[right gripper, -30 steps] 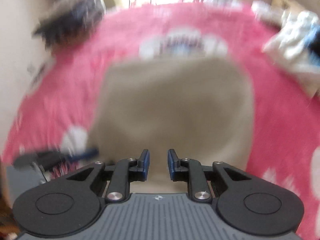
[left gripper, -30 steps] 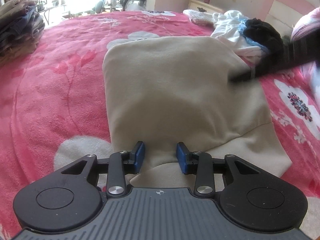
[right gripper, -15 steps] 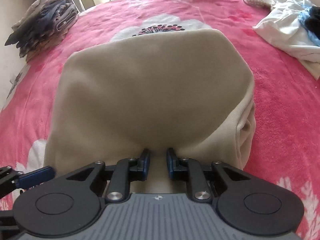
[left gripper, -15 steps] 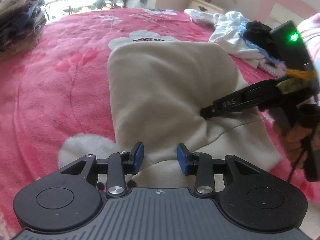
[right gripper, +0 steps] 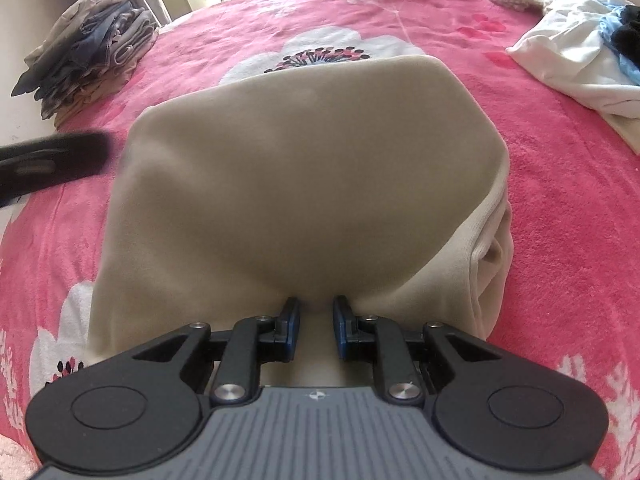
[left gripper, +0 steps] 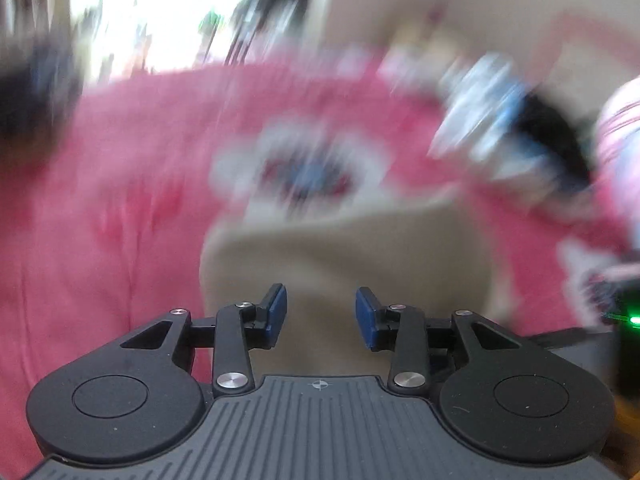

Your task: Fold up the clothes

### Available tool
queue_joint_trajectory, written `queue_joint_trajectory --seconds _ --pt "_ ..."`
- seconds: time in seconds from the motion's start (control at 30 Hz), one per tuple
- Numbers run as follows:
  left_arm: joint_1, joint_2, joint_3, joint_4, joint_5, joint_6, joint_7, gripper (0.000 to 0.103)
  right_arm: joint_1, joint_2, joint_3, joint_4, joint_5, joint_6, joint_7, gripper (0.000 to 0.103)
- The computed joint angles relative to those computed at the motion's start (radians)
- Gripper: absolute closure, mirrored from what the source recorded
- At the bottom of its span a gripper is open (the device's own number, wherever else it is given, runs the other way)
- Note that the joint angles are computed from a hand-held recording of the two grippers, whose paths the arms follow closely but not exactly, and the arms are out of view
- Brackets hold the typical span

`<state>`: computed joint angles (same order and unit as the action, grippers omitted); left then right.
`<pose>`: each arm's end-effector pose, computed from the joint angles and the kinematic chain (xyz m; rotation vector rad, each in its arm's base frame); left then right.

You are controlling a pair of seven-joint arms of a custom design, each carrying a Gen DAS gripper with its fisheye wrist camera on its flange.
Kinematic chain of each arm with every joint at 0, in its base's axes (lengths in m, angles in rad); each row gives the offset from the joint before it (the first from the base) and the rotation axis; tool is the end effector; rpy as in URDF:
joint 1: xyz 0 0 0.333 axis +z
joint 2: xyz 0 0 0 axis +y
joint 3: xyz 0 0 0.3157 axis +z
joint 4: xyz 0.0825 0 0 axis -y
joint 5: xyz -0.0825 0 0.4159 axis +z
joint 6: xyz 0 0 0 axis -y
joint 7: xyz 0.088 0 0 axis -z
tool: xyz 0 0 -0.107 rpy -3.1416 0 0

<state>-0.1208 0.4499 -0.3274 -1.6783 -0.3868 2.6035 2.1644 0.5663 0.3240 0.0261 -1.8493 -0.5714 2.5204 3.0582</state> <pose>0.6769 -0.2830 0.3890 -1.2382 2.6262 -0.9257 0.5674 0.3864 0.3665 -1.3858 2.3000 -0.4143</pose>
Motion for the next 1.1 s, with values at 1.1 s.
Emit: queue_joint_trajectory --seconds 1.1 --pt "-0.080 0.039 0.060 0.077 0.243 -0.078 -0.178 0.061 -0.115 0.082 -0.054 0.152 0.078 0.034 -0.160 0.089"
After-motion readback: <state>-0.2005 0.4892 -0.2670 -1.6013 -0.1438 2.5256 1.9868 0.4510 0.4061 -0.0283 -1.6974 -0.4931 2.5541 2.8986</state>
